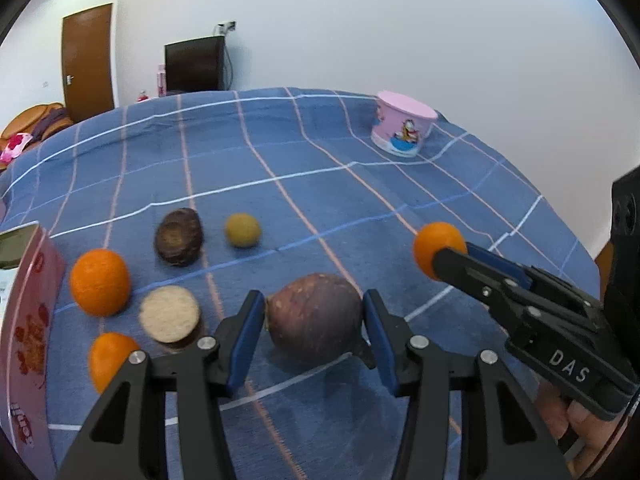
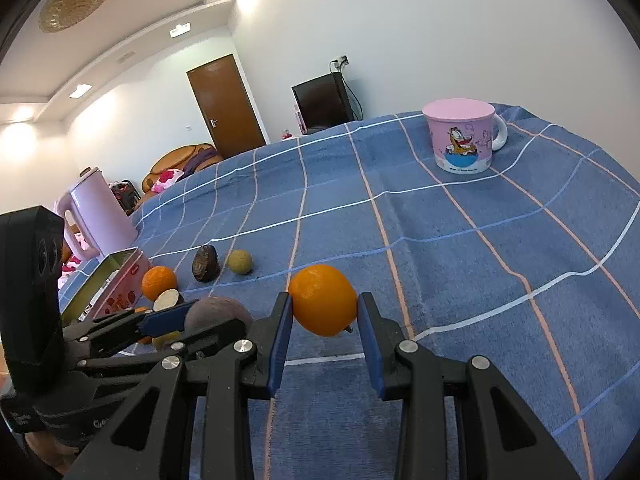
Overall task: Organize fruits
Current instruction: 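Grasp the purple round fruit with the left gripper and lift it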
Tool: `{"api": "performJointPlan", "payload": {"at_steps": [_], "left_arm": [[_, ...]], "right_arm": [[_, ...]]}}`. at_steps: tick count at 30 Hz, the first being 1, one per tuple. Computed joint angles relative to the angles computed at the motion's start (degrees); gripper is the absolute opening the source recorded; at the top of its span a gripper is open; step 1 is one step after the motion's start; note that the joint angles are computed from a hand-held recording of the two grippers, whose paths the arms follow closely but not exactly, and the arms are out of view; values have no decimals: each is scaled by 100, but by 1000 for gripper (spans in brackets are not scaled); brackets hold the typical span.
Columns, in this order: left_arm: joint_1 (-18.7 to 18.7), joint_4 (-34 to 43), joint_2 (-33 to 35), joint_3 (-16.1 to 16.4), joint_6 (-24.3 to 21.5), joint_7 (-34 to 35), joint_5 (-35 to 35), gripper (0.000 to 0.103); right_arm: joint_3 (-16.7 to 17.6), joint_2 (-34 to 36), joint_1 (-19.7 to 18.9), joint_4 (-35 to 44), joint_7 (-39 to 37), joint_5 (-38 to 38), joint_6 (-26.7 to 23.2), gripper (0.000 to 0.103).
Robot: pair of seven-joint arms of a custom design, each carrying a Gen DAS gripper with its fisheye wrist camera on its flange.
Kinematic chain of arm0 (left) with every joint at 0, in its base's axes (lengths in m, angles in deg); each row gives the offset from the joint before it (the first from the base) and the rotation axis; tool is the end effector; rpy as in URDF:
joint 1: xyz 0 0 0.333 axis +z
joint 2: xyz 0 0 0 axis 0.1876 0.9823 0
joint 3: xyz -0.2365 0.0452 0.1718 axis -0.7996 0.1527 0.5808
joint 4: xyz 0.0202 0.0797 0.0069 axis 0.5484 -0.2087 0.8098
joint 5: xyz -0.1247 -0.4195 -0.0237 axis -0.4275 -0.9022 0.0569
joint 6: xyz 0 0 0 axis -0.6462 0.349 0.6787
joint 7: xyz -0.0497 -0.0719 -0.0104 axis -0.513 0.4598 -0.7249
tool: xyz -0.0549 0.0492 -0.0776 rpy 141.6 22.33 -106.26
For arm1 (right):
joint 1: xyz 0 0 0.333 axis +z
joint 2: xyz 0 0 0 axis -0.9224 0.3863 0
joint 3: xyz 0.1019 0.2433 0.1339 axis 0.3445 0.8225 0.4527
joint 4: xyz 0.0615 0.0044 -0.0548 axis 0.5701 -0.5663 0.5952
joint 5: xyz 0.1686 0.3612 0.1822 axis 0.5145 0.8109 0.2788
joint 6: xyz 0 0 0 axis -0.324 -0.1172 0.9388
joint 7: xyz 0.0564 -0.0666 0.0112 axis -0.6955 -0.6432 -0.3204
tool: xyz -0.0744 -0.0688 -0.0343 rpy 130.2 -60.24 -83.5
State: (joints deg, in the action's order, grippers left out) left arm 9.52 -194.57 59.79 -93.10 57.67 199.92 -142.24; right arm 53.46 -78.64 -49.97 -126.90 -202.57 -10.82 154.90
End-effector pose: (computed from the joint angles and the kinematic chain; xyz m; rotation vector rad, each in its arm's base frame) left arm 0.6116 -0.1235 0.3686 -0.8033 2.7117 -1.2287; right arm 0.4493 0.2462 0.3757 -0.9544 2.1026 -0.8996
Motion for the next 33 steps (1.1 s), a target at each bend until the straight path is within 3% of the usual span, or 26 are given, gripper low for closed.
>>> {"api": "performJointPlan", "payload": {"at_steps": [23,33], "left_arm": [[107,-295,-288,140,237,899,-1170,52],[228,-172,-213,220,181,862,-1268,52]], "right_arm": [[107,18,119,68,145,-532,-285,35],[73,293,232,397,-136,-630,-352,35]]}}
